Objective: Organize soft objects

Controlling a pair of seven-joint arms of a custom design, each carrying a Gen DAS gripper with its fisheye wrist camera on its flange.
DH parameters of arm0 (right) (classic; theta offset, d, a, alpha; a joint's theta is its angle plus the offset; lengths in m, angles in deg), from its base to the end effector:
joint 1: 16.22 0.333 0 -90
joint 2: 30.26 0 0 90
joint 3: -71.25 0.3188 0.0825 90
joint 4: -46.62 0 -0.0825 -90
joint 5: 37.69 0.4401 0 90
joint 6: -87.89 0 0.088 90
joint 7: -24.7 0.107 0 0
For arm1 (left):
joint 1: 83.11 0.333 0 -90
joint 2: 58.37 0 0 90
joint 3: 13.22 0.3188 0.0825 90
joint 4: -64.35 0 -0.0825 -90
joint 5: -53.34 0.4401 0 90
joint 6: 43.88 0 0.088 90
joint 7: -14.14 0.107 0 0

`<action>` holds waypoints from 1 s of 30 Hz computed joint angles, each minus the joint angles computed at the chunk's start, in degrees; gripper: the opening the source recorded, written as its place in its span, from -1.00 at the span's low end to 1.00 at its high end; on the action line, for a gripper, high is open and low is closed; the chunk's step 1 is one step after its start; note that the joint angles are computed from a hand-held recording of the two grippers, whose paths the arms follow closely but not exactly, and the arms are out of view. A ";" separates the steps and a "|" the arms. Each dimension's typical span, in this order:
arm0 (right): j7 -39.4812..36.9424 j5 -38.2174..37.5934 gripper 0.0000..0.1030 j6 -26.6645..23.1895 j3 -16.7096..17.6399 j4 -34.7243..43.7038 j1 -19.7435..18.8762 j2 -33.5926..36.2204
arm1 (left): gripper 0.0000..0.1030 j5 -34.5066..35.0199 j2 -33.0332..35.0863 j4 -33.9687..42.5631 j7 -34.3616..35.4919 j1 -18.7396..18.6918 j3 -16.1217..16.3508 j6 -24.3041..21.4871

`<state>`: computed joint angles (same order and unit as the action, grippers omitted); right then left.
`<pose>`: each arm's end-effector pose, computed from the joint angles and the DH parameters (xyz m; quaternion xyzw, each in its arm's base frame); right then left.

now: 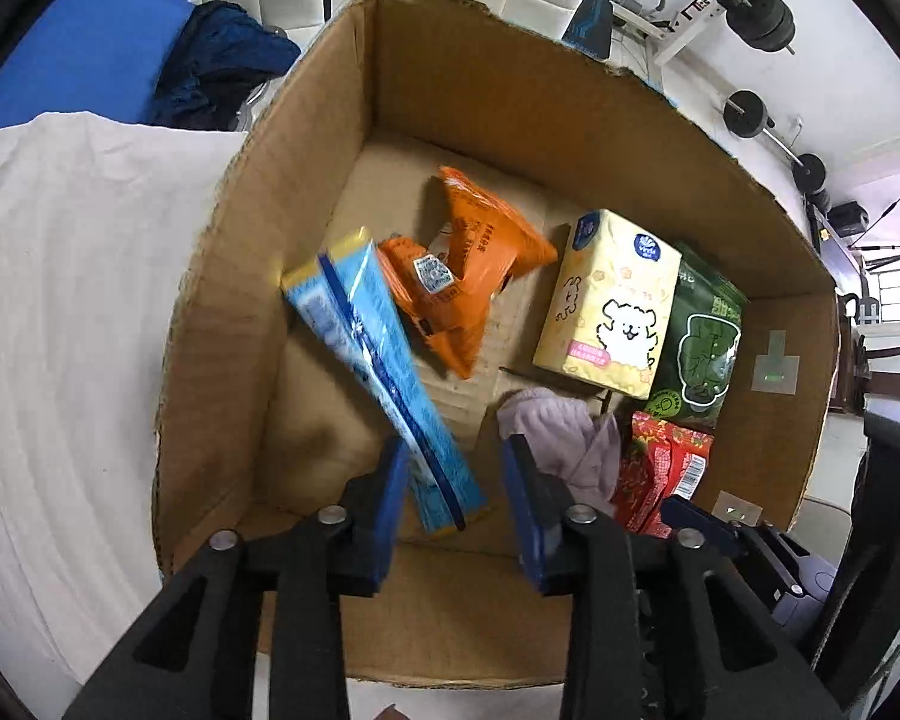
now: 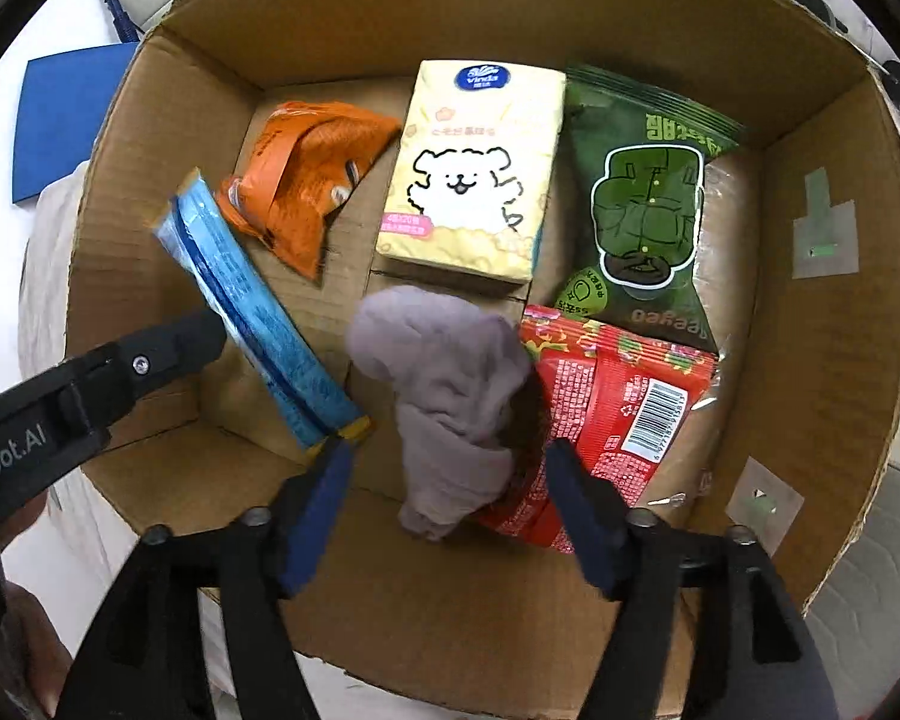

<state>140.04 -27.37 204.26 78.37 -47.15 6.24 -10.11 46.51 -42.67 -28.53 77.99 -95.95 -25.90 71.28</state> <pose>0.6215 0.3550 0.4007 -0.6993 0.7071 0.0912 0.0520 0.6418 -0.2993 0.4644 0.7264 -0.6794 0.0846 0.0603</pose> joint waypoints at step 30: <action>18.15 -13.58 1.00 2.56 0.00 -16.68 0.70 -19.75 | 0.95 14.15 -16.81 -14.59 -0.38 -3.02 -1.21 7.95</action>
<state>158.19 -40.95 206.82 78.37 -63.83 6.94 -29.86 60.67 -59.49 -43.12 77.61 -98.97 -27.12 79.23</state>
